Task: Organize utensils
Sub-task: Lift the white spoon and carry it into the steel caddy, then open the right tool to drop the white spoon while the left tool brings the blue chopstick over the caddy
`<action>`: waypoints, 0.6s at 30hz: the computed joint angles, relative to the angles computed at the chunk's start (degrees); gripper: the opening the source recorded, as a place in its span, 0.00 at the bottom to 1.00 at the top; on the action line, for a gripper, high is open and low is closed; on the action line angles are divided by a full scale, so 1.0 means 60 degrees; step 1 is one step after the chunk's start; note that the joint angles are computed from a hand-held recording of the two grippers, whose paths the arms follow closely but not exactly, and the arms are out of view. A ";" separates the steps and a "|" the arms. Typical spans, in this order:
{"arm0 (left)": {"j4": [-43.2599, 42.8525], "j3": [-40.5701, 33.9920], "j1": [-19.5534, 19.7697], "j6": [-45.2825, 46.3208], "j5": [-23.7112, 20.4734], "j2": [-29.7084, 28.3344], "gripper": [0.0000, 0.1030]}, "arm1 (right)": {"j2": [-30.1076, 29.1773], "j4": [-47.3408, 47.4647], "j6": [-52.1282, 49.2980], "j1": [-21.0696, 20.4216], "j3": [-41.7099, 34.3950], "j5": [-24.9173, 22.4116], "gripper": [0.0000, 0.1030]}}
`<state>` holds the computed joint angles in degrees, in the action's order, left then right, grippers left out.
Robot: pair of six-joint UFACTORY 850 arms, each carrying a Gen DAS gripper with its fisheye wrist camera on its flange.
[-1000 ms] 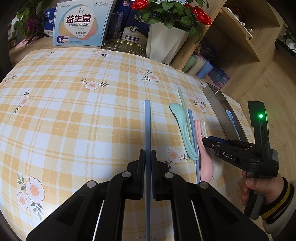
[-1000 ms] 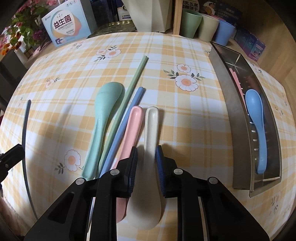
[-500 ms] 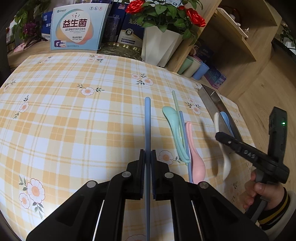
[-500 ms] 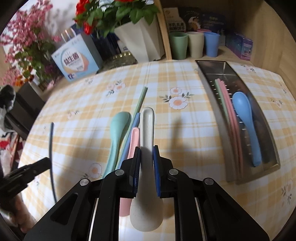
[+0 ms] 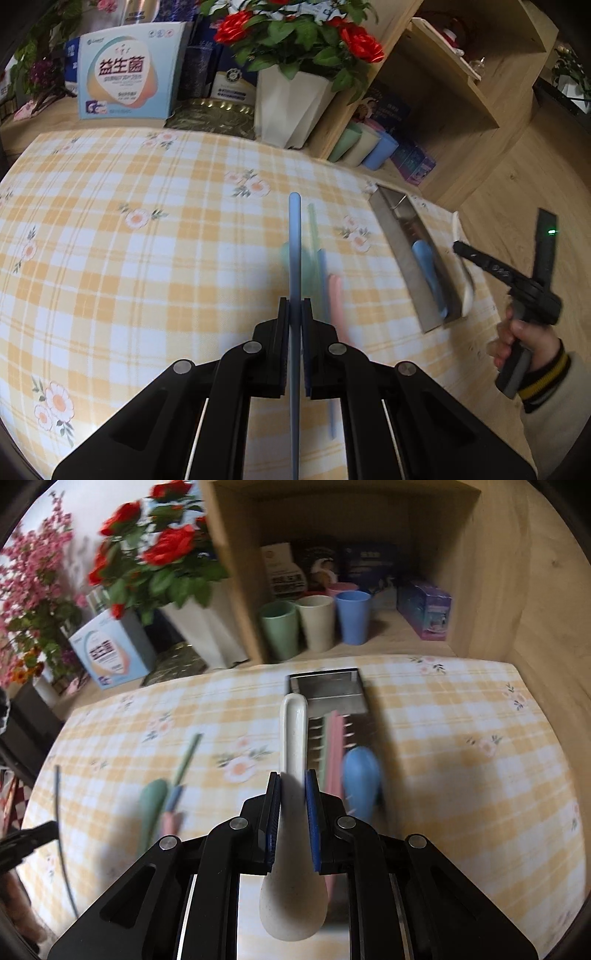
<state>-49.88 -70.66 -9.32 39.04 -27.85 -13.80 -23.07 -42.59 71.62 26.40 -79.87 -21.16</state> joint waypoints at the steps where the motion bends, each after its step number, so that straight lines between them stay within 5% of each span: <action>1: 0.0091 -0.0139 -0.0075 -0.0145 0.0009 -0.0057 0.06 | -0.0084 0.0421 -0.0448 -0.0141 -0.0052 0.0065 0.13; 18: 0.1664 -0.2606 -0.1340 -0.2495 -0.0596 -0.1624 0.06 | -0.0877 0.3758 -0.3863 -0.0528 -0.0281 0.0009 0.15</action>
